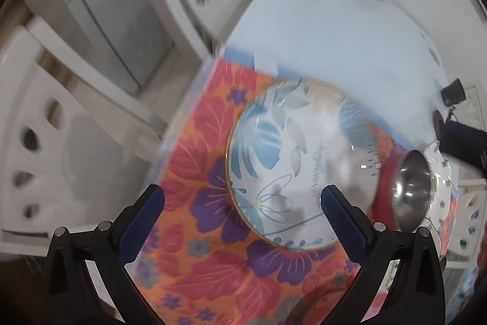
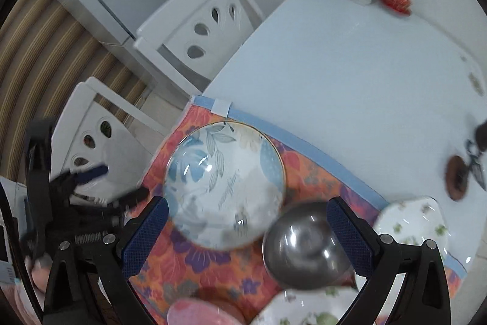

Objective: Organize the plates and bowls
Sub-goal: 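Move both grippers to the blue-leaf plate and grip its rim, then lift the blue-leaf plate with both grippers and carry it beside the pink bowl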

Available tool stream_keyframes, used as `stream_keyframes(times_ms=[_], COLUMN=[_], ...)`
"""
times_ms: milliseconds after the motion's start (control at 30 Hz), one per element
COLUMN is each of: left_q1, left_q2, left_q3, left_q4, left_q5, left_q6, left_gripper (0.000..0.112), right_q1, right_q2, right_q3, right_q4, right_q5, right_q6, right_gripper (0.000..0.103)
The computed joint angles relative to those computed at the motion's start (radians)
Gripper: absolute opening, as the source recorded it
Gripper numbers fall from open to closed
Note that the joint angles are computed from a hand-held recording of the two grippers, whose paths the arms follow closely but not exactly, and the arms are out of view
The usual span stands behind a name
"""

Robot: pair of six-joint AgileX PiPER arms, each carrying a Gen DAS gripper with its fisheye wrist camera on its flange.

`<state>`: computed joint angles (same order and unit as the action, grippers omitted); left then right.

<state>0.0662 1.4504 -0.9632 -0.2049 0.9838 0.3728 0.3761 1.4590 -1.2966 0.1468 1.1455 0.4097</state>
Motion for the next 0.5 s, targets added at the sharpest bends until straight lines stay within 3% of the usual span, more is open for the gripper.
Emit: stream_keyframes(times_ms=[133,267,500], left_q1=[-0.026,-0.033,-0.097], left_q2=[0.093,0.167,0.145], left_q3=[0.083,0.125,0.188], left_q4=[-0.011,-0.035,-0.004], left_q5=[-0.110,-0.173,-0.291], left_q6=[-0.017,-0.023,-0.098], left_gripper=[0.101,0.099,0.103], right_q1=[-0.035,-0.058,-0.098], right_q2=[0.217,0.358,0.392], right_q3=[-0.038,-0.049,0.026], right_q4=[0.057,0.131,0.246], right_q5=[-0.061,-0.084,-0.141], right_q6=[-0.043,-0.101,-0.195], right_gripper=[0.102,0.089,0.081])
